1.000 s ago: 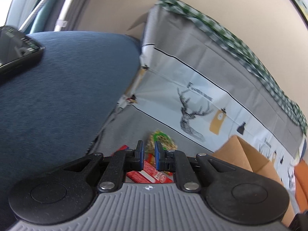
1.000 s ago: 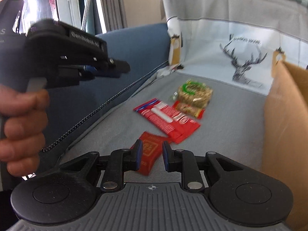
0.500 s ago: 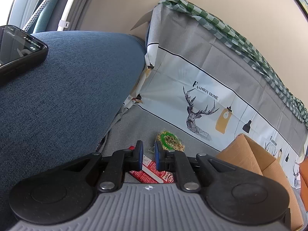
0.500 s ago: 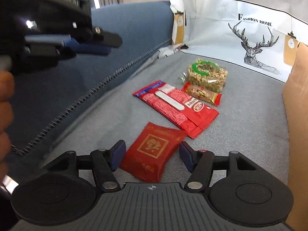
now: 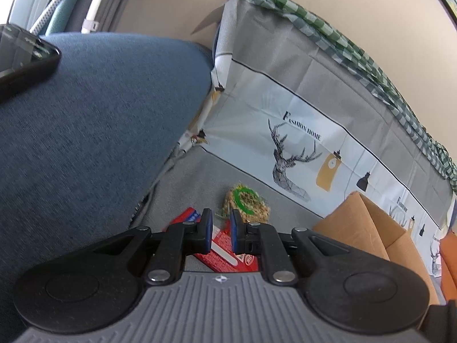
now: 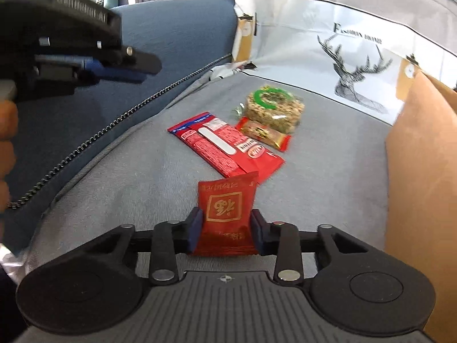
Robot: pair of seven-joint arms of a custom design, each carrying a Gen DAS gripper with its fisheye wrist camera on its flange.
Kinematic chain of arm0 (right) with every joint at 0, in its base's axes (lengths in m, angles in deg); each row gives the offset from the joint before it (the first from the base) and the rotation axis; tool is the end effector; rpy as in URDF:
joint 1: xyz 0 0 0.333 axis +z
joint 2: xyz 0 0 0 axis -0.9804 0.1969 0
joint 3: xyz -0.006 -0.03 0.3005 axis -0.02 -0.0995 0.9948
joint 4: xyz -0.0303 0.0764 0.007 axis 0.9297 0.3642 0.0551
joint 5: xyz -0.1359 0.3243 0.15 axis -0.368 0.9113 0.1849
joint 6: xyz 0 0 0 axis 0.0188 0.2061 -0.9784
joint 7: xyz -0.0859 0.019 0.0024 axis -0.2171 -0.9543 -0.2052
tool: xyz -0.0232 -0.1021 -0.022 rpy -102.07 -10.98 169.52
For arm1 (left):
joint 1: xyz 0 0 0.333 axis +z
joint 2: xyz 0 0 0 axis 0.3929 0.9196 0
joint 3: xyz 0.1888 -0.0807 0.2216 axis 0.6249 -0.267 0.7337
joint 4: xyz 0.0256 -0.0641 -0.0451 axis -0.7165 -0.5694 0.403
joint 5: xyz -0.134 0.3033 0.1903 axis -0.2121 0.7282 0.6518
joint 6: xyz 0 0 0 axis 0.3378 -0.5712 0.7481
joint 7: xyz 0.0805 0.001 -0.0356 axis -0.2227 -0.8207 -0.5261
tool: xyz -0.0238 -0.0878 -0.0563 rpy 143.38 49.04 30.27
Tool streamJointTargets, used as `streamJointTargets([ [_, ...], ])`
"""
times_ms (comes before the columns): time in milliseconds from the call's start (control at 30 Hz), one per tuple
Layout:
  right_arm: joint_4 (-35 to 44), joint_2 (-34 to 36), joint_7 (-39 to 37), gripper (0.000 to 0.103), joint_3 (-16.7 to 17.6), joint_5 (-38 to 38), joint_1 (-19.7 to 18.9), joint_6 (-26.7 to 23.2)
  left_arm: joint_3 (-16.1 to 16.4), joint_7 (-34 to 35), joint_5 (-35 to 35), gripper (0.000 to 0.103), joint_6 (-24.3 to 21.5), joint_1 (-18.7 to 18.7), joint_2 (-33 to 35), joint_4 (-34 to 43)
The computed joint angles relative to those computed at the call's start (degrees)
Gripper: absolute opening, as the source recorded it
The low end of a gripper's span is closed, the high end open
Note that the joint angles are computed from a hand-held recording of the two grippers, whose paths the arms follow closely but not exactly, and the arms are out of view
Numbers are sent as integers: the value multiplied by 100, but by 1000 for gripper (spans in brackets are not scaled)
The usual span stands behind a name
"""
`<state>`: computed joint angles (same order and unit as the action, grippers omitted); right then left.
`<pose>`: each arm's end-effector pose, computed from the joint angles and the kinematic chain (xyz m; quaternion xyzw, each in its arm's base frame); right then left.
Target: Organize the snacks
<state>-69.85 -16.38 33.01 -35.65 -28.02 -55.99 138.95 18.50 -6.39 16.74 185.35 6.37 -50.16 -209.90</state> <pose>0.4052 0.0782 0.4047 -0.7965 0.4675 -0.1916 0.3321 0.4022 -0.3341 0.4506 -0.7221 0.4808 -0.4492 0.2139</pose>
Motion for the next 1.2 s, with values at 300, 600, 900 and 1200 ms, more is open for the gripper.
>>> streamJointTargets([
  [300, -459, -865, 1409, 25, 236, -1815, -1017, -1105, 126, 1098, -1219, 30, 295, -88, 655, 370],
  [600, -251, -473, 1204, 51, 0, -1498, -820, -1012, 239, 2610, -2763, 74, -519, -412, 1355, 992],
  [900, -161, -382, 1247, 55, 72, -1601, -925, -1221, 404, 3586, -2961, 87, -1421, -810, 2240, 2106],
  [1200, -54, -206, 1150, 65, 81, -1569, -896, -1187, 531, 4567, -2883, 80, -1766, -1064, 2443, 2373],
])
